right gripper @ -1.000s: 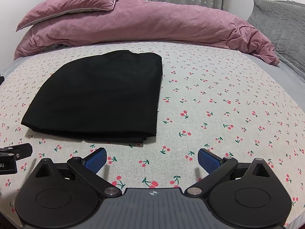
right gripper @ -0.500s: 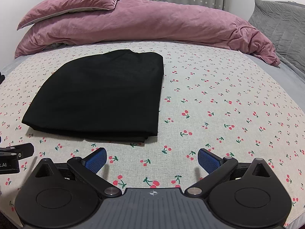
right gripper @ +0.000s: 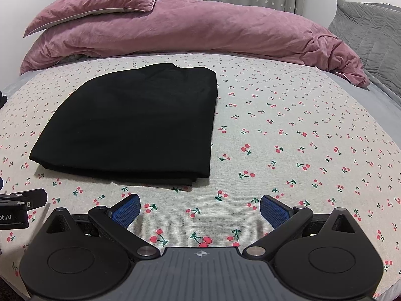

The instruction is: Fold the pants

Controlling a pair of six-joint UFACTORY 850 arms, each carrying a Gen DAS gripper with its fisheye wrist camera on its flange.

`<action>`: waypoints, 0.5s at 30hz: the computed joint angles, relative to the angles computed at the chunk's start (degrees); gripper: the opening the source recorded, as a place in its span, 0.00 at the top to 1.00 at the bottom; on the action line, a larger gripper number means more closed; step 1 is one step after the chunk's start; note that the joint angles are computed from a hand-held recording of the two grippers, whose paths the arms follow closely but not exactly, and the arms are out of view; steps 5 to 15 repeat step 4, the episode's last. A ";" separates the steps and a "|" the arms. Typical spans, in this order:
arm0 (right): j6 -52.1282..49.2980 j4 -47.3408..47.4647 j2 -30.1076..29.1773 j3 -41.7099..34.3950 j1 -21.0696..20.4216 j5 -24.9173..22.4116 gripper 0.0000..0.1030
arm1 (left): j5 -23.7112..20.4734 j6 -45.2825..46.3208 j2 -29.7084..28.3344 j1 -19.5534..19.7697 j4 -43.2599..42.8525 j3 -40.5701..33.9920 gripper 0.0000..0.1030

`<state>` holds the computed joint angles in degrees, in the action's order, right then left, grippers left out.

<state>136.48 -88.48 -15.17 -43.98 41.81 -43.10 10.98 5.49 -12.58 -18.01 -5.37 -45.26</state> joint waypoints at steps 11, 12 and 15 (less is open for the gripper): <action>-0.34 -0.69 -0.15 -0.10 -0.16 0.18 0.01 | -0.54 -4.29 -0.02 0.24 4.17 -0.19 0.00; -0.34 -0.69 -0.15 -0.10 -0.16 0.18 0.01 | -0.54 -4.29 -0.02 0.24 4.17 -0.19 0.00; -0.34 -0.69 -0.15 -0.10 -0.16 0.18 0.01 | -0.54 -4.29 -0.02 0.24 4.17 -0.19 0.00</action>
